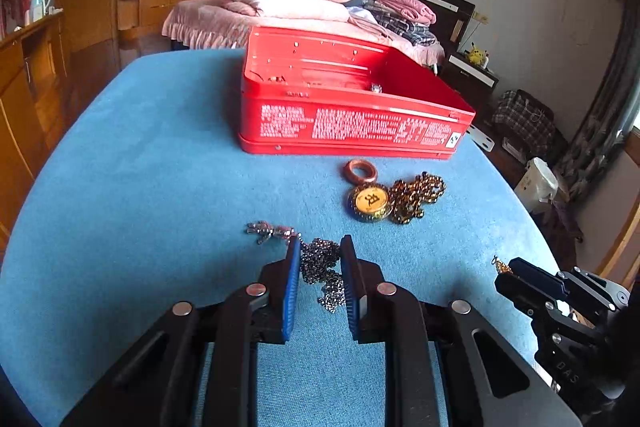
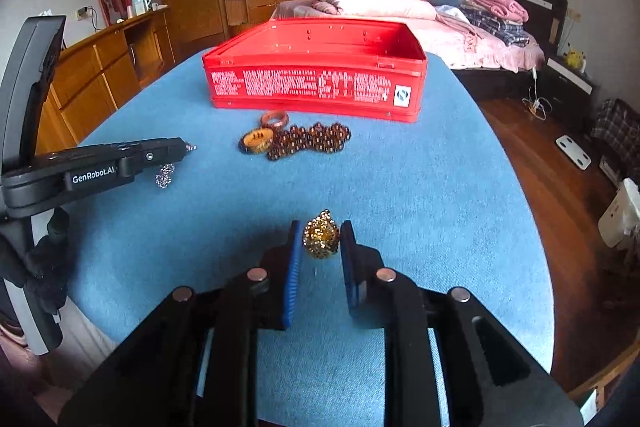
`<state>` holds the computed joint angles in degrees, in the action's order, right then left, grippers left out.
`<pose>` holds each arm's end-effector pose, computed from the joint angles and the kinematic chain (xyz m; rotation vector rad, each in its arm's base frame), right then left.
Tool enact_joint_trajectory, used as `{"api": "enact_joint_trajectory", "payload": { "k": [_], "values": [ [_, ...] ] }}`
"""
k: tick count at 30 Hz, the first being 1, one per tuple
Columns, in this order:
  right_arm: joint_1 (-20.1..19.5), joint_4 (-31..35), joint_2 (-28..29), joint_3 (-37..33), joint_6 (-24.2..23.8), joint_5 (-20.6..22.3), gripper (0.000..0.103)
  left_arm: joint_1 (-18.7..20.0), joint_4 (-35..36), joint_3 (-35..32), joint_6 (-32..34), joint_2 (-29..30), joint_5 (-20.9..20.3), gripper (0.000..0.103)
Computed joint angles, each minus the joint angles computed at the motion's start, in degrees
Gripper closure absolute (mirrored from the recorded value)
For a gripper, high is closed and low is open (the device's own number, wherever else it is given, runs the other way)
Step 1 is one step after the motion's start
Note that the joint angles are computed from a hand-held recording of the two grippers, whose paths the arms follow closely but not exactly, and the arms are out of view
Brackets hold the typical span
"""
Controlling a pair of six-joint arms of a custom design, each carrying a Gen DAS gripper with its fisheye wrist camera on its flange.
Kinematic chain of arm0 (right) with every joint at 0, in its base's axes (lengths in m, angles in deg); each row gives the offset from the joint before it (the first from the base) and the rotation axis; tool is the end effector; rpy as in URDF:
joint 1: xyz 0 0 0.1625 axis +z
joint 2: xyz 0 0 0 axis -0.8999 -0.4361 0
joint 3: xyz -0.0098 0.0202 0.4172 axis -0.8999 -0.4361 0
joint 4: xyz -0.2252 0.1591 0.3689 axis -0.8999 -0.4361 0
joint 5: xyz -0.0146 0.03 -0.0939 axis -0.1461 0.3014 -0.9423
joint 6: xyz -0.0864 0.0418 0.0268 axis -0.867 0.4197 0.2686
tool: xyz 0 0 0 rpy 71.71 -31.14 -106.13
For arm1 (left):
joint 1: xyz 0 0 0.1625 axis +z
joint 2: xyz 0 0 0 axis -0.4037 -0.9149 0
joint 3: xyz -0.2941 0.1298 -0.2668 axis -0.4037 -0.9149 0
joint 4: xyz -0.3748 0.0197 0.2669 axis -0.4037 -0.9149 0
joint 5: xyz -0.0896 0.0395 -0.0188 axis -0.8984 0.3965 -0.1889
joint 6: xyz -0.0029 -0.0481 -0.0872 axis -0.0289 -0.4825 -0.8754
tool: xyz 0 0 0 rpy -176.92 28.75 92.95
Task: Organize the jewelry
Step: 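Carry both pendants into the red tin and open both tools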
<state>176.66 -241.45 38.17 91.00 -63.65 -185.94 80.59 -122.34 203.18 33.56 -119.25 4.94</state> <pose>0.2646 -0.4664 0.0683 0.4933 -2.2481 0.8959 -0.1215 -0.5249 0.2238 0.6805 2.5229 -0.8009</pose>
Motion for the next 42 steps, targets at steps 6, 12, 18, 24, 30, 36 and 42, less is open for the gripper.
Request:
{"api": "enact_joint_trajectory", "payload": {
  "k": [6, 12, 18, 24, 30, 36, 42],
  "values": [
    [0.76, -1.17, -0.42, -1.97, -2.12, 0.07, 0.085, -0.82, -1.52, -0.98, 1.32, -0.70, 0.50, 0.083],
    [0.70, -1.48, -0.27, -4.45, -3.77, 0.38, 0.085, -1.50, -2.48, -2.80, 2.21, 0.38, 0.50, 0.083],
    [0.65, -1.11, -0.15, -7.81, -5.53, 1.66, 0.085, -2.12, -4.49, -5.52, 4.09, 2.60, 0.54, 0.083],
    [0.58, 0.41, 0.44, -12.89, -7.51, 3.02, 0.085, -2.62, -5.54, -10.21, 5.85, 5.98, -0.21, 0.083],
    [-0.46, 4.26, 1.69, -18.82, -8.17, 5.02, 0.085, -1.99, -5.01, -17.31, 7.01, 11.63, -0.64, 0.083],
    [-3.05, 10.39, 3.61, -24.80, -6.05, 6.50, 0.085, 0.11, -2.13, -24.64, 6.93, 17.80, -0.60, 0.083],
    [-5.40, 15.91, 6.37, -30.12, -3.91, 6.95, 0.085, 1.64, 0.20, -30.03, 7.15, 22.66, 0.22, 0.083]
  ]
}}
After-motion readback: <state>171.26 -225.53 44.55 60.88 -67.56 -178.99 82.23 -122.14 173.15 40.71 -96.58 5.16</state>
